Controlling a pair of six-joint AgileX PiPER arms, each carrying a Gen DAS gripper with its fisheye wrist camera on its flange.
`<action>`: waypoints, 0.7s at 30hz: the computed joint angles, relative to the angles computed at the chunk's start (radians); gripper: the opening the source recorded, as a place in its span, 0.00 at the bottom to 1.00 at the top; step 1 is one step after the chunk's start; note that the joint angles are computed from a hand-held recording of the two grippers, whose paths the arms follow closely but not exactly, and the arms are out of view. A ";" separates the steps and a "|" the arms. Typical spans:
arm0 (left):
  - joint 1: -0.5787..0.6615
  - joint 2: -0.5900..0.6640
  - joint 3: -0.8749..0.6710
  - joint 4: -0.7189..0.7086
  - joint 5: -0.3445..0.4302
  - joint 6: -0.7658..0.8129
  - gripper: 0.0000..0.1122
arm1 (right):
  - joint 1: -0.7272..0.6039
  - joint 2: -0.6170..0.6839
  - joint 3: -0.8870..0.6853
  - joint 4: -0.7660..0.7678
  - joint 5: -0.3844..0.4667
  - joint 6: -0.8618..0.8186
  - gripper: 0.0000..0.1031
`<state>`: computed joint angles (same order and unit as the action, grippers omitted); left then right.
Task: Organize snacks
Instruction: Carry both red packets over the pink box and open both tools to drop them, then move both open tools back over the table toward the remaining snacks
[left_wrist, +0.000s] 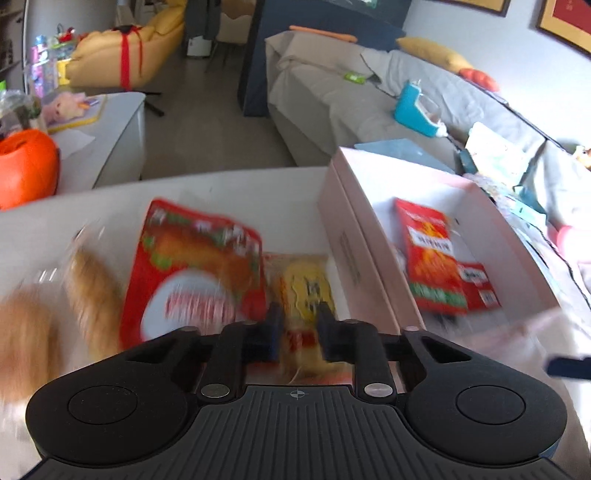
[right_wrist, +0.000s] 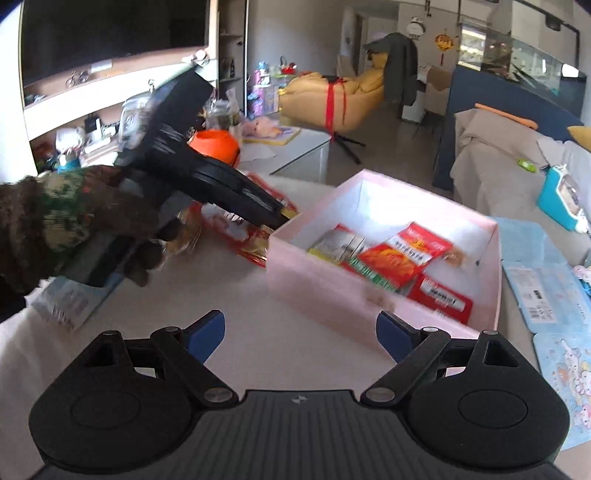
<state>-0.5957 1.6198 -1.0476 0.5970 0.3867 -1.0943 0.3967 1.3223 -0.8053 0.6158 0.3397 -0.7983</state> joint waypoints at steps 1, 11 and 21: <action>-0.021 -0.033 0.045 0.023 -0.007 -0.043 0.21 | 0.005 0.002 0.007 -0.001 0.000 0.006 0.87; -0.227 -0.283 0.325 0.155 0.010 -0.380 0.21 | 0.064 0.018 0.013 0.071 0.030 0.006 0.87; -0.527 -0.482 0.437 0.488 0.518 -0.935 0.22 | 0.097 0.100 -0.072 0.040 0.070 0.130 0.86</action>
